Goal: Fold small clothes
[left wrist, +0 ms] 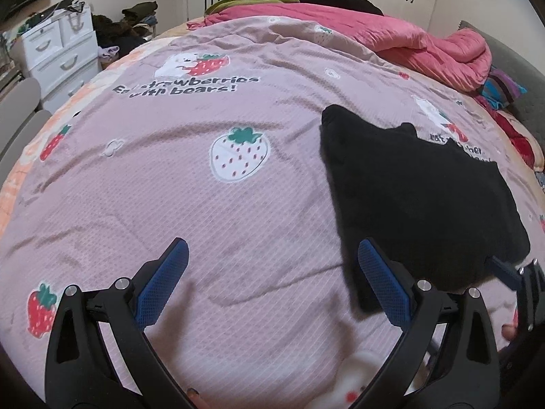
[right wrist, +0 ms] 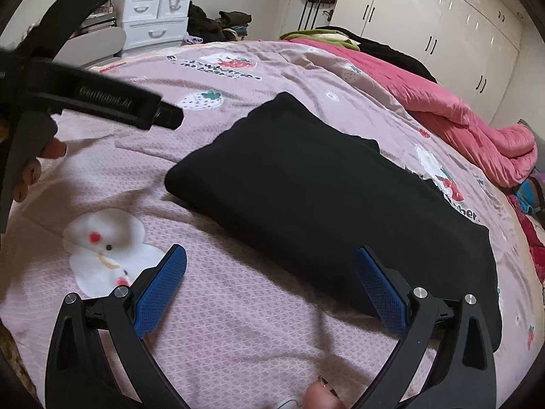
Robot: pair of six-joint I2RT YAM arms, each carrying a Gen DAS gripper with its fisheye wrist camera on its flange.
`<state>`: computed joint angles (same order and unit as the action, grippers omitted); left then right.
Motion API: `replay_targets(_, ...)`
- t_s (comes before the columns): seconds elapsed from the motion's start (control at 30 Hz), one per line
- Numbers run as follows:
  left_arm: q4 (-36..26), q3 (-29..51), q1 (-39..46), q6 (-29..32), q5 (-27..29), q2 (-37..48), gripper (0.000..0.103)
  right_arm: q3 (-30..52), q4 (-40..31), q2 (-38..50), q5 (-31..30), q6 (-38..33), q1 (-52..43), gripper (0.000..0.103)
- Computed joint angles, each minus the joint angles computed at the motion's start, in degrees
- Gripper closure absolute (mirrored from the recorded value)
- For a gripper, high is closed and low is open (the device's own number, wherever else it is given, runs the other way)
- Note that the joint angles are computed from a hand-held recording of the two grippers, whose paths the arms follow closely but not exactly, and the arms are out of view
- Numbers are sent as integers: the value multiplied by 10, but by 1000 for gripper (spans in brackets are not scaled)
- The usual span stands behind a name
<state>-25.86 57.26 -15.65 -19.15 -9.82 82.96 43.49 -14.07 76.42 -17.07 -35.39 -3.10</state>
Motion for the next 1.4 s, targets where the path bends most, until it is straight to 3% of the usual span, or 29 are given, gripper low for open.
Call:
replay_targets(0.8, -14, 149, 16, -42, 5, 170, 9, 50, 70, 116, 88, -25, 40, 4)
replay_targets(1.03, -22, 179, 14, -39, 2, 202, 9, 61, 110, 144, 111, -35, 61, 4)
replay_targets(1.2, -24, 197, 16, -35, 4, 217, 9, 44, 177, 148, 132, -45, 73, 6)
replay_targets(1.27, -24, 201, 18, -33, 5, 221, 10, 34, 197, 145, 128, -46, 70, 7)
replay_targets(1.33, -22, 204, 20, -34, 11, 223, 10, 26, 209, 139, 120, -49, 66, 21)
replay_targets(1.4, -23, 207, 22, -36, 17, 225, 10, 13, 227, 127, 116, -55, 65, 28)
